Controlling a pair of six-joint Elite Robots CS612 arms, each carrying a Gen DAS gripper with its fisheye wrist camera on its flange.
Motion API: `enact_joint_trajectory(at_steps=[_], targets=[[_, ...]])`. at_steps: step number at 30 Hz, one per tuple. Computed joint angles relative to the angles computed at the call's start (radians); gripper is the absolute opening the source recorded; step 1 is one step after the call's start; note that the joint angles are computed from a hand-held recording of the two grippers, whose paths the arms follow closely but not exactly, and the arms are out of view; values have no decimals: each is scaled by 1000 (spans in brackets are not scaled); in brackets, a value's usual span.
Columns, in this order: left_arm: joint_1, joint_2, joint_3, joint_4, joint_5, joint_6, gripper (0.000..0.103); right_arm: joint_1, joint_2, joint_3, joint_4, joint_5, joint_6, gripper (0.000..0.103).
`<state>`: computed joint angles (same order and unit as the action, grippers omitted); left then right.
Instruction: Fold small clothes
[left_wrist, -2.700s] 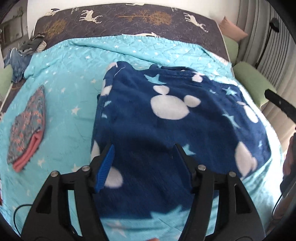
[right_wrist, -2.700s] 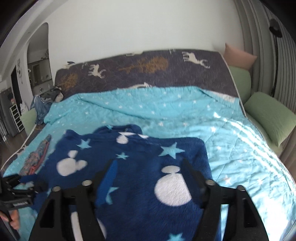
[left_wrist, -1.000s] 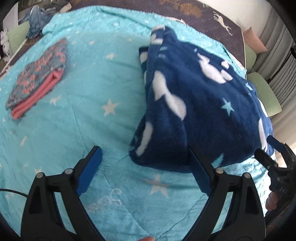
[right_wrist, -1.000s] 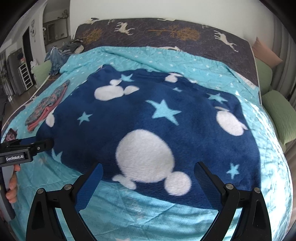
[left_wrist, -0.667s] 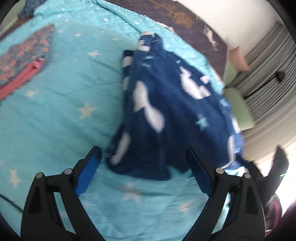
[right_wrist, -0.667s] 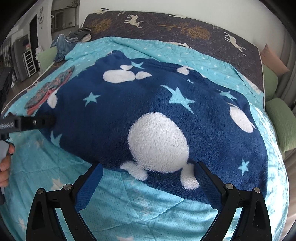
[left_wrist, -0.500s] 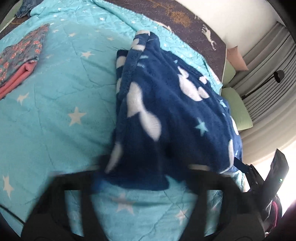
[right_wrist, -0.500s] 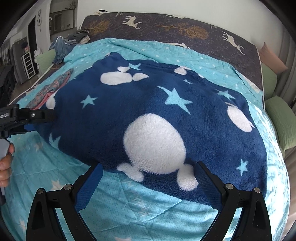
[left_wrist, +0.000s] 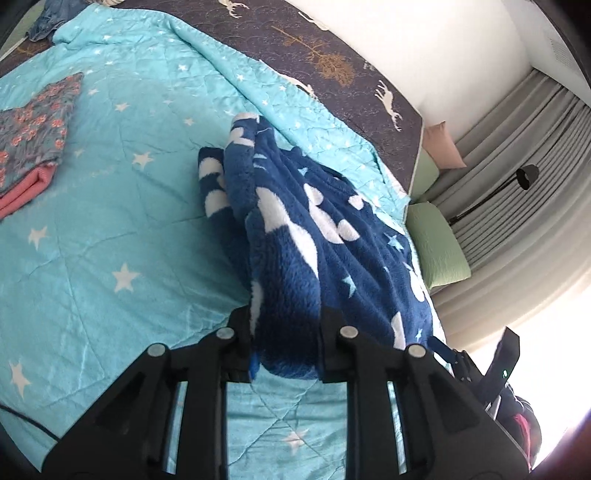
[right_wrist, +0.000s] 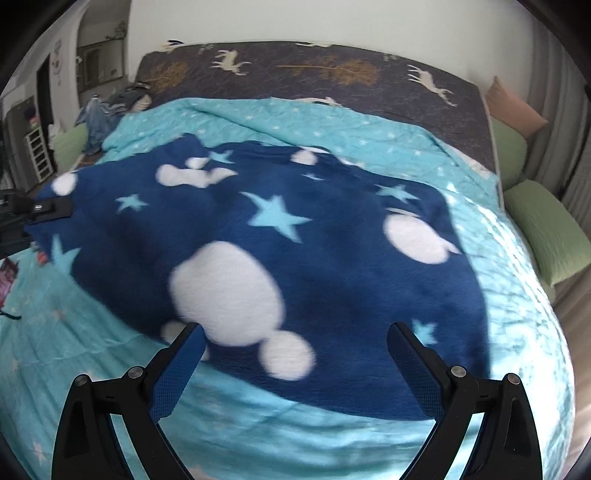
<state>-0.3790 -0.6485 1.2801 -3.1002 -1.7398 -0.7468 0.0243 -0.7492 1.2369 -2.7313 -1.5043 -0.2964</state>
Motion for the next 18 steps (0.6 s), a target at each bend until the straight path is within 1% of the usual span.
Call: enact_joint_trajectory(at_steps=[2,4,7,9,11,13,14,15,16,17,18], targets=[[-1,-1,-5,20,7,-5,23,1,-11,24,-13,20,-51,100],[0,-4,-5,24,7,-9,23,11,-20,47,-34,50,-114,101],[-10,-15,-6,53,42,14,23,43,-19,68,-91,92,-239,101],[-14,-22,-5,73,57,31,23,70,0,72,-187,95,-331,101],[-13,-24,-8,81,54,37,23,98,38,56,-317,43,-387,101],[-12,-26,-8,76,50,45,23,119,78,19,-381,-28,-416,100],[-12,-26,-11,75,49,52,23,123,86,8,-381,-38,-414,95],[-12,-24,-14,73,48,62,23,125,96,-16,-340,-44,-397,87],[-11,-22,-18,73,45,71,23,124,100,-34,-300,-44,-374,85],[-11,-19,-25,73,39,77,23,122,102,-48,-267,-37,-345,79],[-10,-17,-31,72,34,81,23,119,104,-60,-243,-30,-317,78]])
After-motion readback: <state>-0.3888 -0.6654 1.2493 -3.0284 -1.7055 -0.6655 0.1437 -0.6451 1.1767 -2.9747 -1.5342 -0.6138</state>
